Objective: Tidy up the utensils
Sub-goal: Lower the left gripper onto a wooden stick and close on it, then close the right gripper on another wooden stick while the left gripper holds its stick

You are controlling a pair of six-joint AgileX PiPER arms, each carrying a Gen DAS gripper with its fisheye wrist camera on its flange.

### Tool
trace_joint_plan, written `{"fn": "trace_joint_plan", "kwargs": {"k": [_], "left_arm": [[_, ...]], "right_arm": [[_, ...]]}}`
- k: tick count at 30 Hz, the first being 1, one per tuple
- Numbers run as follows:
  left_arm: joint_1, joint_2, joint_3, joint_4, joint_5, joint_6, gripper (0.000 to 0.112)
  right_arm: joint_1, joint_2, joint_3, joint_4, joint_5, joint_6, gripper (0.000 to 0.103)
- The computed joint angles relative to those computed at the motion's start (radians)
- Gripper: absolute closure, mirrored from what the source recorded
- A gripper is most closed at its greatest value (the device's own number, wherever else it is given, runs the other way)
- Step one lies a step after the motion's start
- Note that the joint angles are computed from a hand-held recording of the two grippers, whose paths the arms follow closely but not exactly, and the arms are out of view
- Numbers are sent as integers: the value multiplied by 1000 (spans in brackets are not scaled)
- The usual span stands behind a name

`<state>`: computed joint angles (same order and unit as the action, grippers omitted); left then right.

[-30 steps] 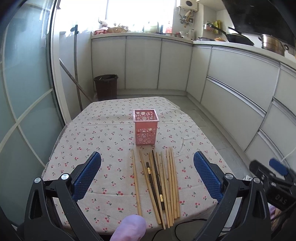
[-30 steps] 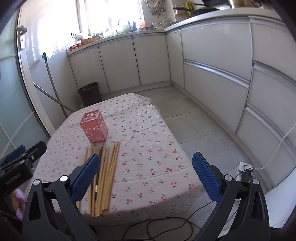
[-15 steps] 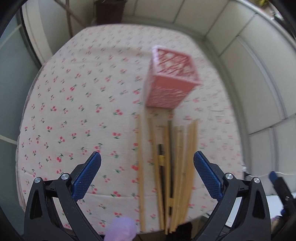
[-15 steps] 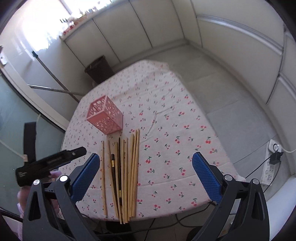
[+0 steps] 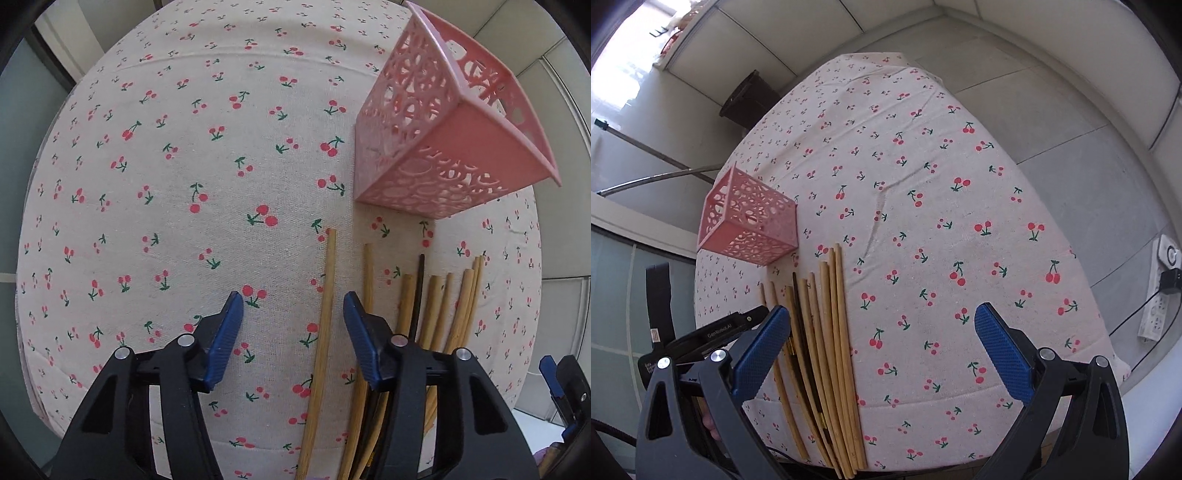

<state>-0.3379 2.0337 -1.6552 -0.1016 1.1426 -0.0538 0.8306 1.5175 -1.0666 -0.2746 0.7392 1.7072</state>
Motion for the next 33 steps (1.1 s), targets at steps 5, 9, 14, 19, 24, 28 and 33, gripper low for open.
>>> {"fn": "trace_joint_plan", "kwargs": {"k": [5, 9, 14, 19, 24, 28, 33], "left_arm": [[-55, -37, 56, 99, -53, -32, 76], [-56, -78, 123, 94, -104, 0, 97], [-33, -137, 229, 58, -172, 57, 107], [74, -193, 274, -35, -143, 155, 107], [130, -228, 280, -69, -122, 224, 107], [160, -213, 208, -72, -49, 228, 107], [165, -187, 165, -62, -22, 226, 107]], "right_arm": [[-12, 41, -30, 32, -25, -27, 6], [-24, 79, -53, 63, -39, -50, 6], [-48, 121, -53, 124, -104, -70, 25], [-65, 212, -130, 179, -86, -145, 55], [-66, 294, -221, 157, -7, -168, 62], [-58, 330, -276, 113, 55, -167, 71], [-40, 390, -376, 77, 165, -221, 73]]}}
